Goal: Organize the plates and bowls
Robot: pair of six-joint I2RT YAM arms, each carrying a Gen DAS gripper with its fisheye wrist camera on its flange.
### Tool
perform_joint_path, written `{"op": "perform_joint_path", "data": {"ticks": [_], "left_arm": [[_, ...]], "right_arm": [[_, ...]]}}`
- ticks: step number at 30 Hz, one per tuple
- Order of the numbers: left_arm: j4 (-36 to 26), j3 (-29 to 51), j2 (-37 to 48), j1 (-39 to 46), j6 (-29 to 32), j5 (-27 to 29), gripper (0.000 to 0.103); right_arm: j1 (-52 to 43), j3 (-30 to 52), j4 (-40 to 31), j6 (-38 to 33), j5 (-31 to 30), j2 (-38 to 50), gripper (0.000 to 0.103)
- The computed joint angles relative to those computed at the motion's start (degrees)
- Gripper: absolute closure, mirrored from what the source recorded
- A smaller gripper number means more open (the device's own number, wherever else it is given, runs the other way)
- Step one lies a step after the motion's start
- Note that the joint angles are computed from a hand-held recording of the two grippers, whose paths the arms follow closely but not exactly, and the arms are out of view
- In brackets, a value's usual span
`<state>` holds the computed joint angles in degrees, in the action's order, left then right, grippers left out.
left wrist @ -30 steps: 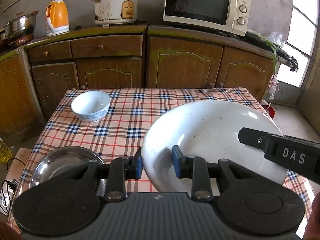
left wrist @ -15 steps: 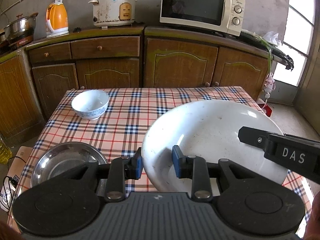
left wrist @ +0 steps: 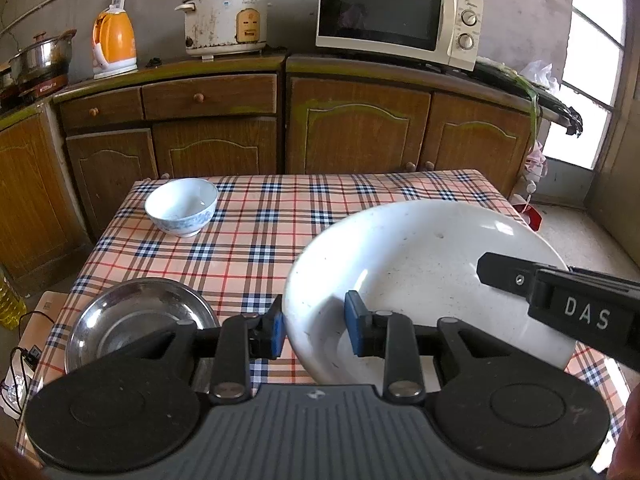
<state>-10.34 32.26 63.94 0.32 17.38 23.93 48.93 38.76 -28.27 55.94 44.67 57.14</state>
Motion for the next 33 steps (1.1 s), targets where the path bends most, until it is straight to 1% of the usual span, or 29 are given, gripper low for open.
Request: {"op": "perform_joint_path", "data": {"ticks": [5,16,23,33], "left_arm": [[-0.2,-0.7,-0.7,0.1,0.4,0.2,0.073],[-0.2,-2.7,-3.0,0.6,1.1,1.0,0.073],[-0.2,-3.7,-3.8,0.7,1.5,1.0,0.073],[0.1,-4.1,-3.5,0.9,1.7,1.2,0.073]], "right_arm": [[2.2,-0.2,-2.3,2.3,1.5,-0.7,0.084],[3.3,-0.3,-3.4,3.7,2.4,-1.0,0.084],[5.7,-1.5,-5.6,6.8,3.9,-2.2,0.084],[5.7,-2.0,-5.1,7.1,3.9,-1.8,0.084]]}}
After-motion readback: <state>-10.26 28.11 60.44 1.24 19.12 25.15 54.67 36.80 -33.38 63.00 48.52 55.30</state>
